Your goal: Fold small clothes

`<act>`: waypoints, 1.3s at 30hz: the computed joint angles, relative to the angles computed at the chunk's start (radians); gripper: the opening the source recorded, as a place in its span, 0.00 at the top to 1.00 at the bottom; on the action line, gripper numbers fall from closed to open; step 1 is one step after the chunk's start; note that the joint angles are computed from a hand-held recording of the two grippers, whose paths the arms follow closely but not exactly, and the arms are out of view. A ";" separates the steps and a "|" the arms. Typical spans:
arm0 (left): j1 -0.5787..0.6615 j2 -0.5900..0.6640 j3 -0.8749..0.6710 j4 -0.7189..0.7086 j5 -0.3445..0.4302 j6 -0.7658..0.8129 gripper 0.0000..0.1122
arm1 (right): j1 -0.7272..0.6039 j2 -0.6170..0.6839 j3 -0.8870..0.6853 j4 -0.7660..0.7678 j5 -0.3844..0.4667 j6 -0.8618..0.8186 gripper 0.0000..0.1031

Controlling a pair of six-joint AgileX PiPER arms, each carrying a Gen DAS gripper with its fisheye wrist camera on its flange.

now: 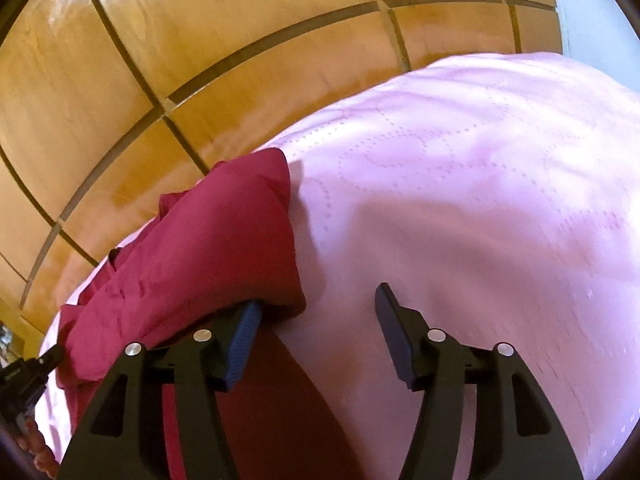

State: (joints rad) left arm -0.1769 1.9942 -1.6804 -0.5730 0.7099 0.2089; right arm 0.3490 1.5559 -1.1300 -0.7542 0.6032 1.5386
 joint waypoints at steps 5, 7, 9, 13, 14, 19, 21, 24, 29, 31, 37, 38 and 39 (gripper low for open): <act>0.004 0.014 0.016 0.039 -0.023 0.005 0.98 | 0.015 0.014 -0.007 -0.068 0.072 0.104 0.45; 0.002 0.022 0.029 0.018 -0.025 0.040 0.98 | 0.055 0.001 0.008 -0.154 0.171 0.245 0.45; -0.014 0.024 0.050 0.028 -0.044 0.073 0.97 | 0.068 -0.003 0.020 -0.166 0.216 0.302 0.45; -0.040 0.013 0.109 0.062 -0.126 0.099 0.94 | 0.079 0.028 -0.024 -0.120 0.283 0.258 0.44; -0.034 0.013 0.112 0.047 -0.124 0.114 0.93 | 0.089 0.034 -0.032 -0.125 0.312 0.265 0.42; -0.036 0.006 0.128 0.029 -0.139 0.156 0.89 | 0.153 0.072 -0.079 -0.165 0.479 0.316 0.37; -0.041 0.011 0.124 0.042 -0.143 0.151 0.89 | 0.132 0.069 -0.073 -0.141 0.469 0.308 0.37; -0.044 0.007 0.136 0.034 -0.158 0.173 0.86 | 0.130 0.071 -0.073 -0.126 0.508 0.340 0.27; -0.030 0.012 0.124 0.009 -0.132 0.191 0.81 | 0.070 0.073 -0.102 -0.016 0.445 0.168 0.14; -0.012 -0.008 0.150 -0.073 -0.120 0.272 0.60 | 0.073 -0.011 -0.006 -0.047 0.345 0.218 0.11; 0.009 -0.102 0.282 -0.182 -0.173 0.438 0.37 | 0.172 -0.178 0.142 -0.115 0.348 0.300 0.11; 0.019 -0.116 0.301 -0.208 -0.184 0.456 0.35 | 0.206 -0.201 0.158 -0.170 0.369 0.338 0.11; 0.030 -0.124 0.311 -0.235 -0.190 0.470 0.35 | 0.232 -0.210 0.160 -0.220 0.385 0.356 0.11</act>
